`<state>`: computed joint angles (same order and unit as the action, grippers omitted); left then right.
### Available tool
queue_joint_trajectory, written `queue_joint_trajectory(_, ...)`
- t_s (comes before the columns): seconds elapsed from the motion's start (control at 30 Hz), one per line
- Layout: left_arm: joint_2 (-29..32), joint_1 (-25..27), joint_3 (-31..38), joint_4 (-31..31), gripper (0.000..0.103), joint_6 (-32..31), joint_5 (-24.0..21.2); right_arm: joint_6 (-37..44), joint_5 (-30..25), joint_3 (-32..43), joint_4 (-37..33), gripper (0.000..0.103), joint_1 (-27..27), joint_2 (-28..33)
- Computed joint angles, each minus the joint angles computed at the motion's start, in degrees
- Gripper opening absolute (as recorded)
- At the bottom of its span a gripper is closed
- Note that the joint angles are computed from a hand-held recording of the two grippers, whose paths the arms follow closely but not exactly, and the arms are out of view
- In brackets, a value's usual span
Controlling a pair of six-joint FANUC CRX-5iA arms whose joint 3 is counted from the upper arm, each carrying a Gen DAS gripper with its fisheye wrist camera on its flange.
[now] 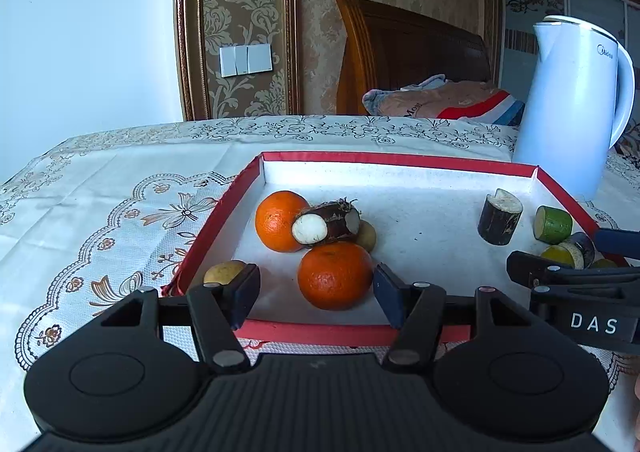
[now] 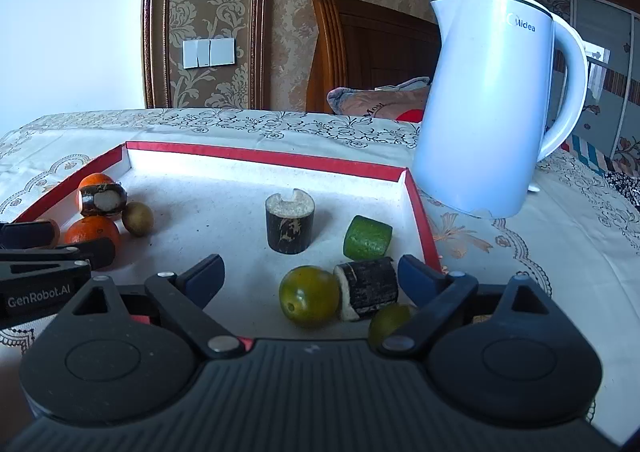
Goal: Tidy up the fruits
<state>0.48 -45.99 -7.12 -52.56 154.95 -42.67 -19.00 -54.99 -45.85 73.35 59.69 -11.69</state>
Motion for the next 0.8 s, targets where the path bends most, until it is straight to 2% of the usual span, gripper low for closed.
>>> queue_joint_trajectory(0.27, -3.5, -1.0, -2.8, -1.3, 0.063, 2.5, 0.8, -1.4, -1.1, -1.4, -0.3, 0.097, 2.8, -2.4)
queue_joint_trajectory(0.37, -5.2, -1.3, -4.2, -1.7, 0.074, 3.8, 1.7, -2.0, -1.5, -2.1, -0.8, 0.097, 4.3, -3.7)
queue_joint_trajectory(0.6, -7.7, -0.4, -6.5, 1.7, 0.074, 2.0, 3.1, -4.0, -4.1, -3.9, -2.4, 0.099, 8.7, -6.4)
queue_joint_trajectory(0.8, -8.4, -1.6, -7.0, 0.6, 0.075, 3.2, 1.5, -7.0, -5.4, -6.3, -2.5, 0.101, 12.1, -9.6)
